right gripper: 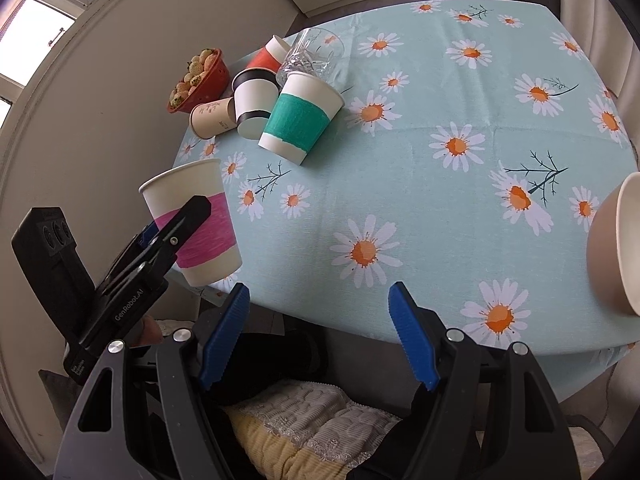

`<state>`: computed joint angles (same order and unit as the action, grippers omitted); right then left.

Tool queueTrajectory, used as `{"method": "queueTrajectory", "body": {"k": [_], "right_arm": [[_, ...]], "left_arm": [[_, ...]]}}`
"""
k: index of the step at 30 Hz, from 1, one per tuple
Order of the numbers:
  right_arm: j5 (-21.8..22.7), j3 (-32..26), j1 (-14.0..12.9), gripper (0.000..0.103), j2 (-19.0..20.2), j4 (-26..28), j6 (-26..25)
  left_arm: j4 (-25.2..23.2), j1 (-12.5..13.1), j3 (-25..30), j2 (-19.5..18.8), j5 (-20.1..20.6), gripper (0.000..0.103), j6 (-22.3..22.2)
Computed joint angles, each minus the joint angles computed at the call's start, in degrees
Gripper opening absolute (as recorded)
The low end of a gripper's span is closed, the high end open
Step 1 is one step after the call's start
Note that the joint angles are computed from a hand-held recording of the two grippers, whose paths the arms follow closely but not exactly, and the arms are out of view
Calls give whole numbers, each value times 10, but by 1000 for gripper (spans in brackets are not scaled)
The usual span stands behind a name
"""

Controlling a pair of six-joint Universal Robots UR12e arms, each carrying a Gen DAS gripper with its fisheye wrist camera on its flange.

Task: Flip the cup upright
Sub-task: 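Grasp the pink-banded cup with the left gripper while the right gripper releases it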

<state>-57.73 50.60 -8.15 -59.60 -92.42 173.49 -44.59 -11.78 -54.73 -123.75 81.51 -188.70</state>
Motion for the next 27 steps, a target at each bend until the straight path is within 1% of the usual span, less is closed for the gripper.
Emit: {"method": "queueTrajectory", "body": {"k": [2, 4, 6, 8, 10, 11, 13, 14, 16, 20, 22, 25, 27], "right_arm": [[-5, -5, 0, 72, 2, 3, 0], [-8, -8, -2, 72, 2, 4, 4], [-9, -10, -4, 72, 4, 6, 8], [-9, -13, -6, 72, 5, 9, 11], [-13, -17, -7, 72, 7, 11, 12], [-14, -19, -8, 72, 8, 12, 12], [-15, -22, -10, 72, 10, 15, 12], [-15, -23, -11, 72, 11, 17, 13], [-15, -26, -12, 72, 13, 21, 12], [-20, -30, -13, 72, 18, 30, 9], [-25, -30, -12, 72, 19, 33, 8], [-30, -30, -12, 72, 19, 39, 7], [-33, -29, -13, 72, 19, 42, 8]], "left_arm": [[54, -6, -24, 4, 26, 65, 2], [103, -10, -47, 5, 45, 65, -12], [160, -17, -66, 4, 76, 65, -18], [214, -25, -82, 0, 109, 65, -11], [286, -33, -97, -6, 137, 65, 3], [312, -37, -102, -10, 155, 65, 11], [362, -42, -112, -15, 173, 65, 15], [381, -46, -114, -19, 188, 65, 27], [415, -52, -119, -27, 207, 65, 55], [472, -64, -119, -45, 257, 65, 87], [494, -65, -119, -52, 262, 65, 97], [509, -66, -123, -55, 263, 66, 91], [519, -65, -129, -54, 255, 67, 87]]}}
